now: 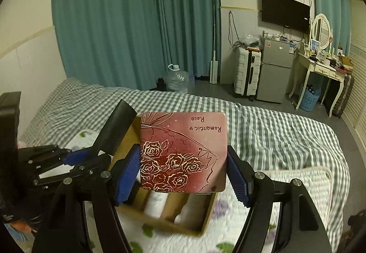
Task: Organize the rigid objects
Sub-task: 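Carry the remote and wallet over the box and lower them inside, then open both tools to release the items and lift them out of the box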
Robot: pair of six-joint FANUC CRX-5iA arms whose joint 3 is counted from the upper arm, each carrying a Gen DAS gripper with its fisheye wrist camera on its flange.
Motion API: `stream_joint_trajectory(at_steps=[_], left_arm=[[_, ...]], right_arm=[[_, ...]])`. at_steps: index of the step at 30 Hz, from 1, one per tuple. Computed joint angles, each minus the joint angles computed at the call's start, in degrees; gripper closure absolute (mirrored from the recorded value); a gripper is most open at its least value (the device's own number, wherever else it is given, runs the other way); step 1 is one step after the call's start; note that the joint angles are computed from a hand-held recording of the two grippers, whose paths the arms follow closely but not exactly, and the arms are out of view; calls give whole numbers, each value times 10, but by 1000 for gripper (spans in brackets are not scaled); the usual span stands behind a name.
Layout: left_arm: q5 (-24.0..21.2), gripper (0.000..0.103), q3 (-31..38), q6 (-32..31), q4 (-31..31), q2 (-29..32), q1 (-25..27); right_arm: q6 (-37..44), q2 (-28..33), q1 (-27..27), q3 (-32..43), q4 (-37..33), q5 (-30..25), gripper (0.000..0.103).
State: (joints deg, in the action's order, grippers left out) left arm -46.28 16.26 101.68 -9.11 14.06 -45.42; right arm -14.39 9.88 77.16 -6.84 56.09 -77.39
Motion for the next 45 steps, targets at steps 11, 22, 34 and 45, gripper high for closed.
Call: stream_joint_trajectory(at_steps=[11,22,34,45], left_arm=[[3,84,24,-39,25,69,18],[-17,83,24,-59,64,69,13],[31,51,-10,-27,47,30,20],[71,48,-36,16,3,3,26]], right_arm=[[55,0,-46,-32,-51,67,32],[25,-6,-31,-36,-32,50,32],[-3,-1,-26,-40,-33,41,32],[-24,18,-42,-51,-1,63,23]])
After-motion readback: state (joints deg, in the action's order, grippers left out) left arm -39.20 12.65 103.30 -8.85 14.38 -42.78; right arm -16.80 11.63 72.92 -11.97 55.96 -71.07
